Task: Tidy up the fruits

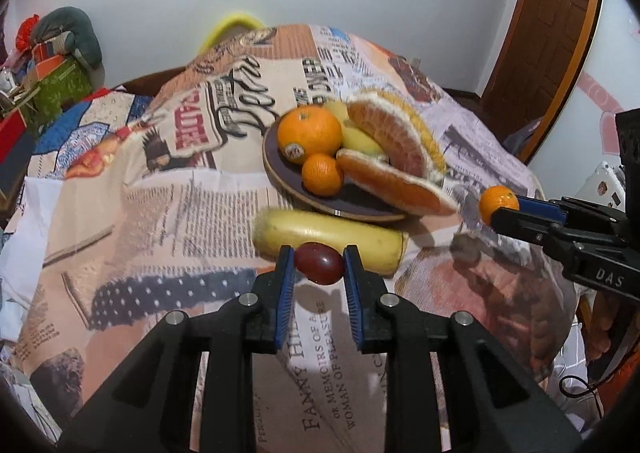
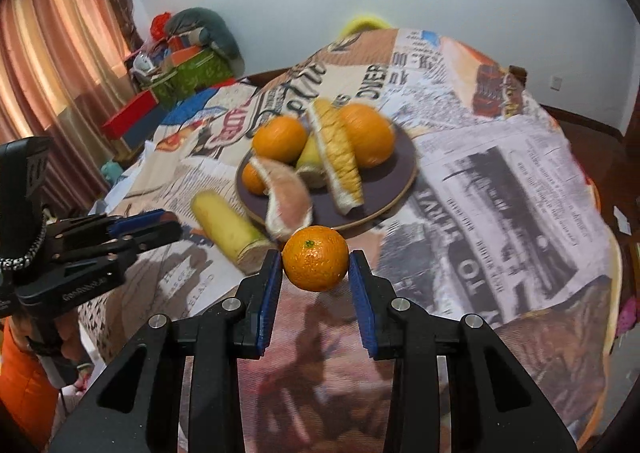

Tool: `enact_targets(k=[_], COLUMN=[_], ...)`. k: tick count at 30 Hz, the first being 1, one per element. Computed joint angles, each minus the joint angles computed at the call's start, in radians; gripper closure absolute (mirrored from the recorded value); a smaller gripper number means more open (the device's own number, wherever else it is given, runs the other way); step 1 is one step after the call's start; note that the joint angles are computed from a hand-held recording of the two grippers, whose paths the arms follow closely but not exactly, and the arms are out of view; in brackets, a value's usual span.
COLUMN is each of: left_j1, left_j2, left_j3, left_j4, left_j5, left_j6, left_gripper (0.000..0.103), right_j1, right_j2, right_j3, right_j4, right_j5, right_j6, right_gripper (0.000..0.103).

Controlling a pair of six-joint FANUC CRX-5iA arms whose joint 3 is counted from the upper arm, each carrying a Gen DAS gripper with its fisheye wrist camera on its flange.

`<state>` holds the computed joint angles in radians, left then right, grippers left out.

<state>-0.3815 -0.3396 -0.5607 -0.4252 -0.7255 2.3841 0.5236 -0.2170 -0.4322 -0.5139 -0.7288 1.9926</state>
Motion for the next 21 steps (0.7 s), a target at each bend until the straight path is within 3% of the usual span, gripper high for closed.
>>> enact_targets(k=[11, 21], left_j1=[0.029, 0.083], left_j2=[0.029, 0.104], left_j3=[0.067, 0.097], left_j4=[-0.021, 0.022], left_j5=[0.050, 0.137], left_j6=[-0.036, -0.100], left_gripper=[0.079, 0.079], right_j1=[-0.046, -0.065], right_j2=[0.029, 0.124], right_j3=[0.046, 0.105], right_j4=[-0.005, -0.008], right_j5=[0.045, 0.073], right_j6=[0.016, 0.033], right_gripper=[0.072, 0.072])
